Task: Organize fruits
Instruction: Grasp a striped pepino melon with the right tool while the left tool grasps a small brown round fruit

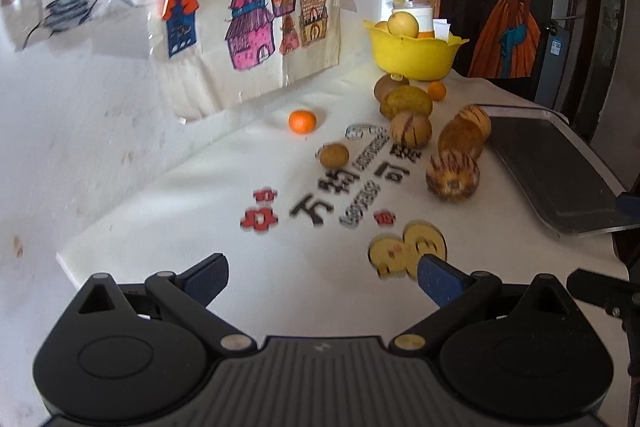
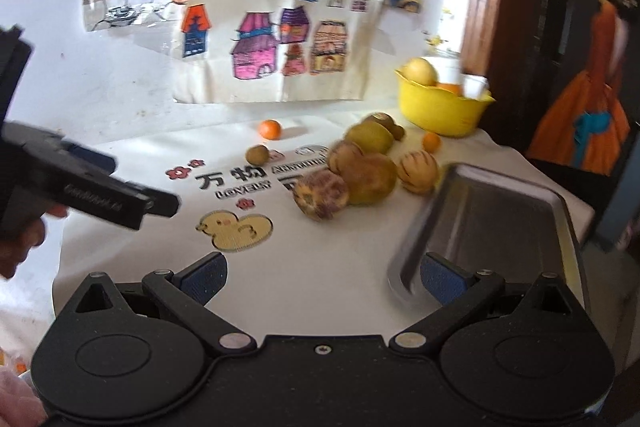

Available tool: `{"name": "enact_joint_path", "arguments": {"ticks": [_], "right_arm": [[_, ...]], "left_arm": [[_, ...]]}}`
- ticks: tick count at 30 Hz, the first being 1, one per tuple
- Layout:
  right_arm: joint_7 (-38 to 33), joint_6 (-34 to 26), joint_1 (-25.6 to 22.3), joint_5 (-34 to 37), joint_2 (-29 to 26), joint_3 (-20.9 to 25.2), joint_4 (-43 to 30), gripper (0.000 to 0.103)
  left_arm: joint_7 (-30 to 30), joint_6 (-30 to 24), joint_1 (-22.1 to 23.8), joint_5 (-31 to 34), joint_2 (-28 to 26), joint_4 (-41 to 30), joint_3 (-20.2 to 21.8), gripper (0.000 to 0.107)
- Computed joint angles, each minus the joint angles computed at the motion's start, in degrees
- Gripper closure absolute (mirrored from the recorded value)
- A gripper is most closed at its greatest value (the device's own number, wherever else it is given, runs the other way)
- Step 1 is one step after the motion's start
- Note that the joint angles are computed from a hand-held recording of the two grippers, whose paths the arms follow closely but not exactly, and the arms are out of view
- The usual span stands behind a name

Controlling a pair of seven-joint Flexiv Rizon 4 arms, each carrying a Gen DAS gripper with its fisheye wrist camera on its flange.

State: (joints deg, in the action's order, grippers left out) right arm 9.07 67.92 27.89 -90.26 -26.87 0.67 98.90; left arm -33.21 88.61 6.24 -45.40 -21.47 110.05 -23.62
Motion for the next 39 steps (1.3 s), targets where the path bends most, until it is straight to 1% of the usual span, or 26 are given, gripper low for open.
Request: {"name": "enact_joint_path", "arguments": {"ticks": [4,8,12,15,19,25,28,29,30,31,32,36,39], "right_arm": [[-5.6,3.1,-0.5,3.3,-2.5,-0.5,-3.4,0.000],[-9.6,4.3,0.4,6.8,-4.7,-2.1,-6.2,0.000],[-14.8,4.5,1.5,14.1,-7.7,-3.2,-9.4,0.001],[-20.8,3.5,2.2,20.9,-10.5,-3.1,-12.4,0.001],[-23.7,2.9,3.7,26.3,-13.2,-4.9,-15.8,0.001],[-23.7,3.2,6.4,32.4,-15.7,-9.0,-18.5,0.005],[-23.6,2.9,7.3,35.6,-16.7,-9.9,-19.5,0.007],[-23.3,3.1,7.5,36.5,-16.9,-10.3,-19.7,0.007],[-23.0,3.3,7.8,37.2,-17.2,-10.6,-19.9,0.009],[-22.8,3.4,8.0,38.0,-17.6,-10.9,-20.2,0.012],[-22.2,3.4,8.5,38.3,-17.7,-11.6,-20.2,0.017],[-20.3,3.3,9.3,39.8,-18.4,-13.0,-20.8,0.022],[-19.4,4.3,9.3,40.8,-18.9,-13.4,-21.1,0.024]], "left_arm": [[-3.2,-5.2,-2.3,3.4,-2.9,-6.1,4.1,0.004],[-4.9,-8.6,-3.4,5.4,-6.1,-11.7,6.1,0.004],[-8.0,-11.3,-5.1,9.1,-10.0,-17.9,8.5,0.004],[-10.5,-14.2,-6.1,11.9,-12.8,-22.5,10.1,0.004],[-12.8,-16.8,-6.8,15.0,-16.1,-27.3,11.2,0.004],[-13.6,-18.3,-6.7,17.0,-18.7,-30.9,10.7,0.007],[-14.1,-19.3,-6.9,17.8,-19.8,-32.5,10.8,0.010],[-14.2,-19.5,-6.9,18.0,-20.2,-33.0,10.8,0.012],[-14.3,-19.7,-7.1,18.2,-20.6,-33.5,10.9,0.014],[-14.3,-19.7,-7.1,18.5,-20.9,-33.9,10.9,0.015],[-14.3,-19.7,-7.2,18.7,-21.2,-34.2,10.9,0.017],[-14.6,-19.6,-7.2,18.9,-22.2,-35.1,10.6,0.025],[-14.7,-20.0,-7.1,18.8,-22.7,-35.6,10.2,0.030]]}}
